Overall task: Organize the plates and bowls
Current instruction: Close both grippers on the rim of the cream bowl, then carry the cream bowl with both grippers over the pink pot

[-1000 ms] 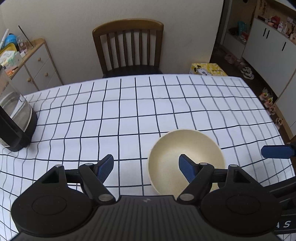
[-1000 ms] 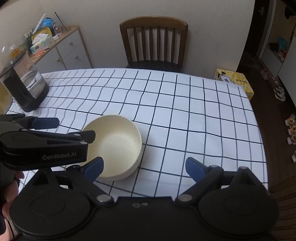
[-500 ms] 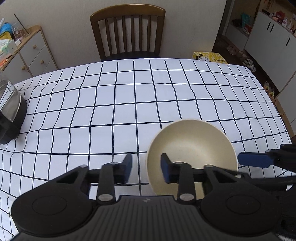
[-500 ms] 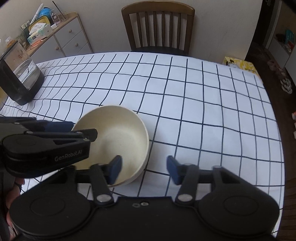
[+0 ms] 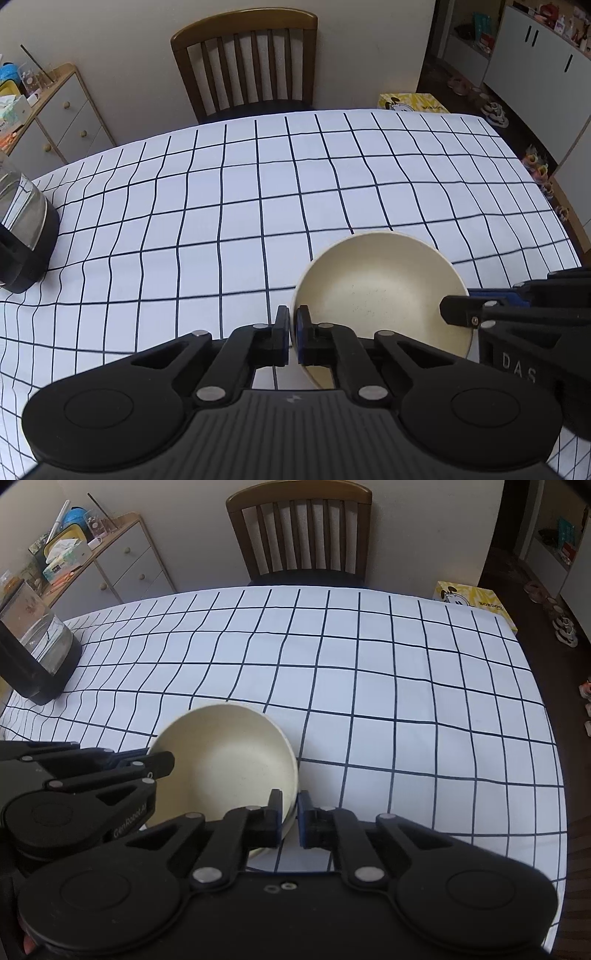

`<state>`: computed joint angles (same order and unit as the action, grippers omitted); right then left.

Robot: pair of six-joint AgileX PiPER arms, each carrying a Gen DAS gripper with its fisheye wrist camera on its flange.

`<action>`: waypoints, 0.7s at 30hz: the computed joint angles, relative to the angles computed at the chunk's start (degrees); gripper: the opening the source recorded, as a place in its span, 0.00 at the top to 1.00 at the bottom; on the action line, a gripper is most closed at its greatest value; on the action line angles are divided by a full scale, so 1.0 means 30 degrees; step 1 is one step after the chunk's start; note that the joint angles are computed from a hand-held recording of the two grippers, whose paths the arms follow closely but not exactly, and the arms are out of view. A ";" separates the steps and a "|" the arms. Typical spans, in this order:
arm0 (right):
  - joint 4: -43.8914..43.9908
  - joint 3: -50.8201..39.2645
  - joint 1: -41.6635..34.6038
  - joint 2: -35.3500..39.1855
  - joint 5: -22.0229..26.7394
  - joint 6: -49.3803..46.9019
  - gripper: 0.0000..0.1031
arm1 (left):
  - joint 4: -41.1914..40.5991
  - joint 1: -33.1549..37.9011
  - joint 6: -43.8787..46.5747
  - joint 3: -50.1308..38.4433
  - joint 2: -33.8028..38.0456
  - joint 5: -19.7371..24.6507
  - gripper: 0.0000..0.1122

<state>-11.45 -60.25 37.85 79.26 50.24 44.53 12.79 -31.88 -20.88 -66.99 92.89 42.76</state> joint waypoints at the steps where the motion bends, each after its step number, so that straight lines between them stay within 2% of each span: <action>1: -0.0025 0.0006 0.0070 -0.0102 0.0106 0.0146 0.92 | 0.0094 -0.0097 -0.0142 0.0132 -0.0179 0.0102 0.97; 12: -0.0434 -0.0527 0.1663 -0.1421 0.2704 0.1653 0.93 | 0.0403 -0.1416 -0.0948 0.1145 -0.2693 0.1750 0.97; 21: -0.2260 -0.1550 0.5656 -0.3279 0.6516 0.5628 0.93 | 0.0763 -0.3546 -0.1431 0.1376 -0.6090 0.4920 0.97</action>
<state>-18.23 -64.90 54.81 69.42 69.79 61.42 15.08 -42.52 -25.17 -62.86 74.62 57.52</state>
